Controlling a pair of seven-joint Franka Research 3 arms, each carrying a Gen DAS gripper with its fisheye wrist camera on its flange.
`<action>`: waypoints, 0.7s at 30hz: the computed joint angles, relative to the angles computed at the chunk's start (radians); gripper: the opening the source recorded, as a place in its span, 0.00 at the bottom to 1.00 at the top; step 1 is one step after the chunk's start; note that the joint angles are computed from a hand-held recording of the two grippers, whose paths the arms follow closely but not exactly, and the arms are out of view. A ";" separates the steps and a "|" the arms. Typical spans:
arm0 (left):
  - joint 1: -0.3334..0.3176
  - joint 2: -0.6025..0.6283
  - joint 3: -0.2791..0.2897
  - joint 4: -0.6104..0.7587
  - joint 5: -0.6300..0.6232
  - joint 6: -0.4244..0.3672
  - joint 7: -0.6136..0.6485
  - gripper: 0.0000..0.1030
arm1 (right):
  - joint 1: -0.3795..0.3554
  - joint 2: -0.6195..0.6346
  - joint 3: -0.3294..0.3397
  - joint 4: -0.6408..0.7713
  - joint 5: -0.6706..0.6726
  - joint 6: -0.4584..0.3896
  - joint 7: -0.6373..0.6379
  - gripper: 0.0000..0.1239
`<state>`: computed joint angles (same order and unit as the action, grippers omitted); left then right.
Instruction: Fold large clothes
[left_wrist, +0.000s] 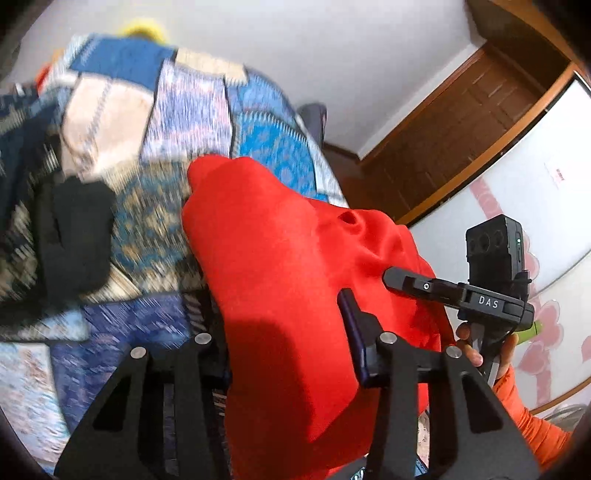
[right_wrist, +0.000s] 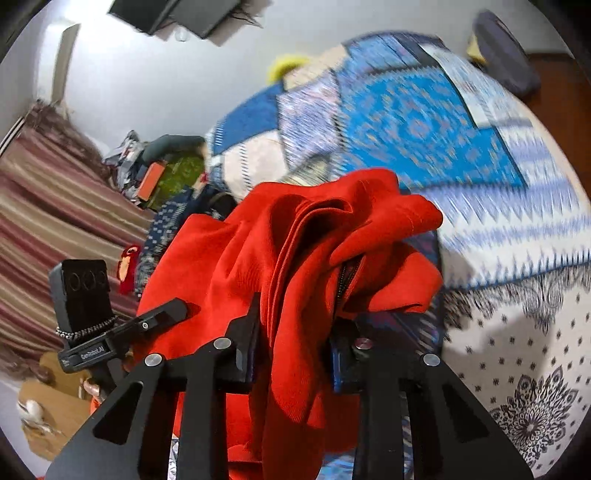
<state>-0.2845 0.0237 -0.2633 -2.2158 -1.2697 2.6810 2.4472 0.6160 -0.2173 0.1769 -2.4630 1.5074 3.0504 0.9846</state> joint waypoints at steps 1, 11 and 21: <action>0.004 -0.017 0.004 -0.004 -0.003 -0.002 0.008 0.44 | 0.000 0.005 0.006 0.019 -0.023 0.011 0.014 0.21; 0.034 -0.230 0.129 -0.036 0.048 0.039 0.081 0.45 | 0.022 0.192 0.041 0.330 -0.410 0.092 0.197 0.21; 0.124 -0.181 0.252 0.028 0.141 0.093 0.072 0.45 | 0.071 0.646 0.006 0.883 -0.824 -0.016 0.462 0.21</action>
